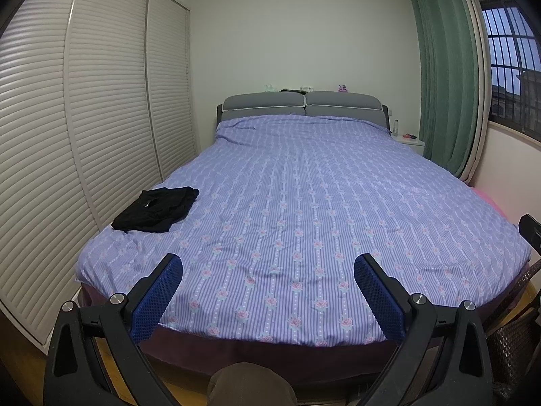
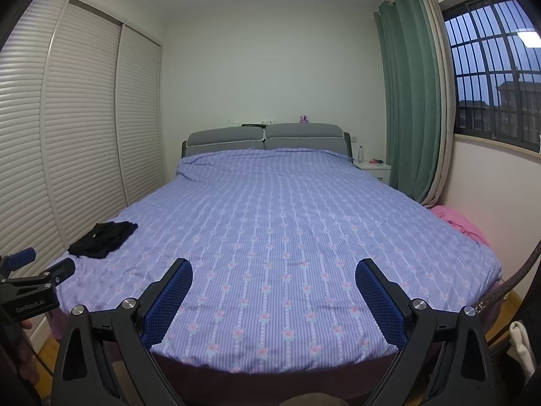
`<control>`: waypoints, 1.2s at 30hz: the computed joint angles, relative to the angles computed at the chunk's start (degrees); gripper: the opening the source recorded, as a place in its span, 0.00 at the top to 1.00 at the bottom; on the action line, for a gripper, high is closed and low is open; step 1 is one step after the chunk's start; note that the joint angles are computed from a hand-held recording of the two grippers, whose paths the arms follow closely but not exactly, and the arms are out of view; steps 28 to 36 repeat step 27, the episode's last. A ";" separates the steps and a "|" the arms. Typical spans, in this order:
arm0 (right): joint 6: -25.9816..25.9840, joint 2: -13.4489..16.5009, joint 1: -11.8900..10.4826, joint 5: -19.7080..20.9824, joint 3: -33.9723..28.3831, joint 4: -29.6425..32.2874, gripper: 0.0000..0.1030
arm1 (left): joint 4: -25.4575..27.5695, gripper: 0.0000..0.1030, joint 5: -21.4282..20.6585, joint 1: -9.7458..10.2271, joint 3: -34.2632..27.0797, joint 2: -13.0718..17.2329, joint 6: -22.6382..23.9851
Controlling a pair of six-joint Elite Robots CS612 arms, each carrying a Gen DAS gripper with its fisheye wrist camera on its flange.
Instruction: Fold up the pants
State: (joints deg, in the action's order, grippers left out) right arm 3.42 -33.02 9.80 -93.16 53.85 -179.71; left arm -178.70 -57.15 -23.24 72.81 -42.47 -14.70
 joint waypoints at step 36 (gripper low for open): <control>0.50 -0.12 -0.28 0.22 0.33 -0.73 0.05 | 0.28 0.00 1.56 -0.56 -0.68 0.56 0.56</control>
